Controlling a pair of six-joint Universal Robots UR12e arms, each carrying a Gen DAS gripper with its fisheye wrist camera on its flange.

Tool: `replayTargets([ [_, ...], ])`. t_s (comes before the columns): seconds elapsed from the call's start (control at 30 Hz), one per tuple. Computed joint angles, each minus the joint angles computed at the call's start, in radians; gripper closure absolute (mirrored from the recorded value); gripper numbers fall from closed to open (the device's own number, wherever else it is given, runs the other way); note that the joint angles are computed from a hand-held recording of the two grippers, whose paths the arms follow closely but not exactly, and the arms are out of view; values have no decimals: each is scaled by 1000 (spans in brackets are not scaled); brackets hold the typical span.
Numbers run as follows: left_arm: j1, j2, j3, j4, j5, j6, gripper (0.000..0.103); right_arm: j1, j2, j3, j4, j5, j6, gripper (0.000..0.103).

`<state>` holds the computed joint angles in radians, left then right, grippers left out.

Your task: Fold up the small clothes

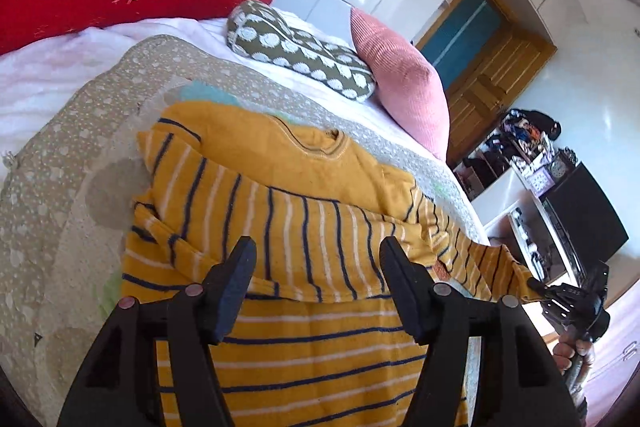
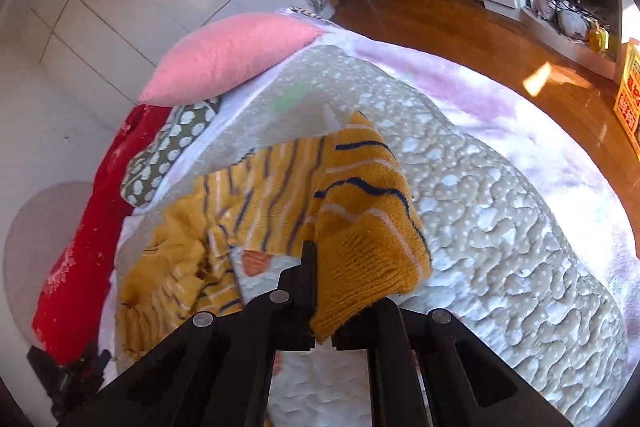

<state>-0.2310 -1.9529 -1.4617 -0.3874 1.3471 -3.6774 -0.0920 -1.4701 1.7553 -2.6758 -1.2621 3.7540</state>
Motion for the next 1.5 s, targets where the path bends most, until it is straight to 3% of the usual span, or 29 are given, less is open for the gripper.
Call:
replayTargets([
  [0.1,38,22,-53,64,1,-58,37,40,27,-71,-14,54,18,98],
  [0.2,84,37,-94,107,-36,-131,37,93,97,-155,-54,157,83,98],
  [0.3,109,59,-132,140,30,-173,37,162,196,-253,-91,256,131,98],
  [0.37,124,71,-150,159,61,-192,37,214,265,-327,-75,295,132,98],
  [0.57,164,78,-181,189,36,-258,37,329,435,-498,48,399,116,97],
  [0.67,174,73,-183,195,-13,-273,37,356,491,-575,215,467,-25,89],
  [0.73,174,70,-180,197,-32,-269,37,361,499,-591,284,485,-82,69],
  [0.8,169,66,-173,194,-39,-256,37,356,484,-568,269,495,-104,54],
  [0.93,158,48,-148,179,-80,-235,37,328,418,-500,246,452,-182,50],
  [1.07,140,19,-102,114,-148,-188,33,302,338,-422,223,243,-240,50],
  [1.23,103,-21,-29,-22,-151,-96,31,262,266,-327,203,53,-233,50],
  [1.3,81,-36,11,-110,-111,-18,31,254,252,-309,195,-52,-225,50],
  [1.33,67,-44,31,-153,-68,24,43,249,246,-300,195,-104,-220,50],
  [1.37,50,-52,54,-204,-3,69,72,243,243,-299,197,-147,-211,50],
  [1.4,34,-60,78,-256,68,104,85,238,242,-295,193,-179,-200,50],
  [1.43,26,-68,91,-281,108,115,90,232,242,-292,193,-199,-187,50],
  [1.5,28,-74,93,-274,116,107,90,218,247,-294,189,-216,-165,50],
])
